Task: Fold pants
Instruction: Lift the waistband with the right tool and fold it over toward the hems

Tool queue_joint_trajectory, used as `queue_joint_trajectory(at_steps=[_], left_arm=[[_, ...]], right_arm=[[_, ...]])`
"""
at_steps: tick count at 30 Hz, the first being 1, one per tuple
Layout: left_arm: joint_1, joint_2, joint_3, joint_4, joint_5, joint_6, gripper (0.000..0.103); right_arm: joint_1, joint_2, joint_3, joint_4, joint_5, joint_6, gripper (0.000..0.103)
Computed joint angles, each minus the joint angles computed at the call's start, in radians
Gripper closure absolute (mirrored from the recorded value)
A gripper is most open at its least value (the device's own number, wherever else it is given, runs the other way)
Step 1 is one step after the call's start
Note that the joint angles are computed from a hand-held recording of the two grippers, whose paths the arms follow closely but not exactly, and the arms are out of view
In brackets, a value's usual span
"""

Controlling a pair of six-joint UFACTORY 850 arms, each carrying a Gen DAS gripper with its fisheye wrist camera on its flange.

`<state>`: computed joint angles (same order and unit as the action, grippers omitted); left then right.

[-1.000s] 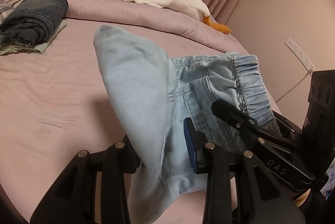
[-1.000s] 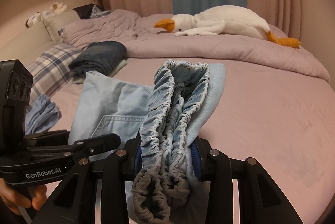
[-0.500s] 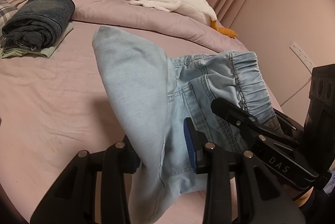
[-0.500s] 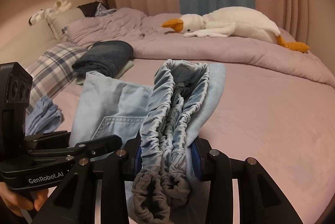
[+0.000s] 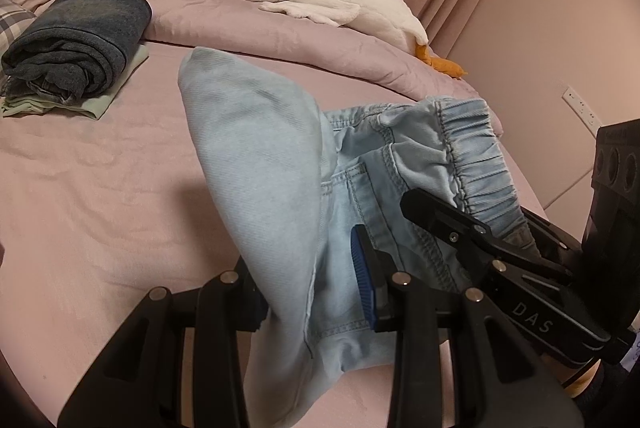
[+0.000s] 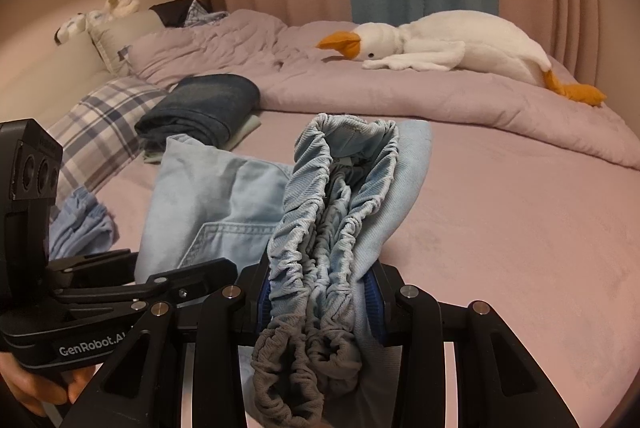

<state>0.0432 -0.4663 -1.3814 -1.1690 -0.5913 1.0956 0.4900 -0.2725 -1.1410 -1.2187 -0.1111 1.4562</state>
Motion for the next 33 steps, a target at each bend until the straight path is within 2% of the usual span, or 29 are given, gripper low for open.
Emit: queue_joint_trajectory(at_steps=[17, 33], left_arm=[[-0.002, -0.062, -0.063, 0.028, 0.003, -0.022, 0.069], [-0.015, -0.117, -0.125, 0.111, 0.007, -0.093, 0.069]], right_arm=[[-0.006, -0.06, -0.063, 0.154, 0.001, -0.153, 0.063], [-0.019, -0.102, -0.102, 0.47, 0.002, -0.449, 0.063]])
